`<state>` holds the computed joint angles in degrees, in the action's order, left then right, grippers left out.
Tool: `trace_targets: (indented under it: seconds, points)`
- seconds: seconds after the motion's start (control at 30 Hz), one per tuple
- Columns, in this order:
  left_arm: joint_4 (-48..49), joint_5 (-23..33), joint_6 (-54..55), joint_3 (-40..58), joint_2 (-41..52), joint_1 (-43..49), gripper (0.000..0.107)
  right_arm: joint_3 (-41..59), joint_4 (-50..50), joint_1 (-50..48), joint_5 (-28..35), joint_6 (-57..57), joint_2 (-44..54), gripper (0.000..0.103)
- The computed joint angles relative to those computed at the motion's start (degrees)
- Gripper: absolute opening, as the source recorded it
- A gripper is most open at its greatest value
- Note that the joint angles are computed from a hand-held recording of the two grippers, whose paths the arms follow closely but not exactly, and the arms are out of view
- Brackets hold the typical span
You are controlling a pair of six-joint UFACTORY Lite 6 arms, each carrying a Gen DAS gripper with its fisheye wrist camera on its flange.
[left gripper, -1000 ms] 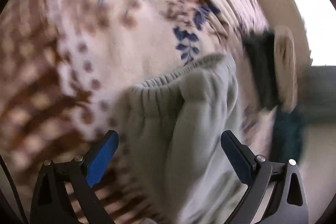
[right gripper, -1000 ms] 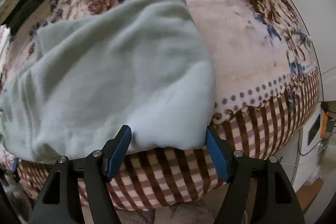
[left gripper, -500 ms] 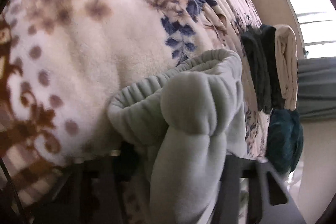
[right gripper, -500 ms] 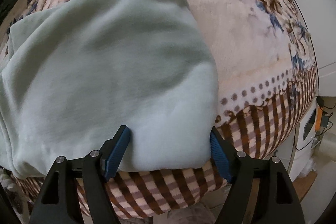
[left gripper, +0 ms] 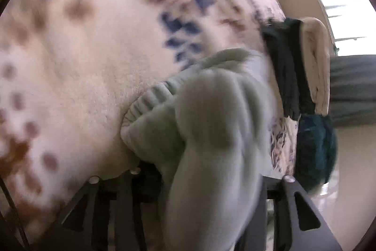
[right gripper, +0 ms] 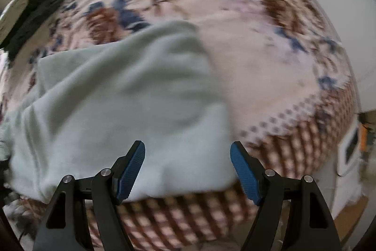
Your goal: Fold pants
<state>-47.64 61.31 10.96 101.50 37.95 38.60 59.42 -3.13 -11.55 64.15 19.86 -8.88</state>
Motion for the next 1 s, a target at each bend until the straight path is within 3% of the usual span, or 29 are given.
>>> trace_targets:
  seconds: [0.1, 0.23, 0.3, 0.5, 0.63, 0.87, 1.0]
  points:
    - [-0.6, 1.0, 3.7, 2.6, 2.6, 0.0, 0.047, 0.6, 4.2, 1.3, -2.7, -0.2, 2.7, 0.078]
    - [1.8, 0.2, 5.1, 2.4, -0.9, -1.5, 0.027, -0.3, 5.8, 6.0, -5.8, 2.3, 5.4, 0.078]
    - [3.2, 0.6, 5.0, 3.7, -4.4, -3.2, 0.024, -1.6, 5.3, 7.6, -7.5, 2.5, 6.4, 0.078]
    - [7.5, 9.3, 0.2, 19.0, -11.8, -13.7, 0.023, -2.7, 5.0, 9.2, -9.8, 0.5, 9.8, 0.078]
    - [12.7, 15.0, -9.1, 31.5, -11.2, -27.3, 0.022, -2.6, 9.2, 4.0, -8.3, -4.3, 7.8, 0.078]
    - [31.3, 10.4, -22.5, 22.0, -11.7, -60.4, 0.022, -2.7, 11.7, -14.5, -2.2, -13.7, 2.6, 0.078]
    - [37.0, 7.2, -25.2, 15.4, -6.9, -67.0, 0.023, -2.9, 10.0, -26.5, -0.4, -20.7, 2.9, 0.078]
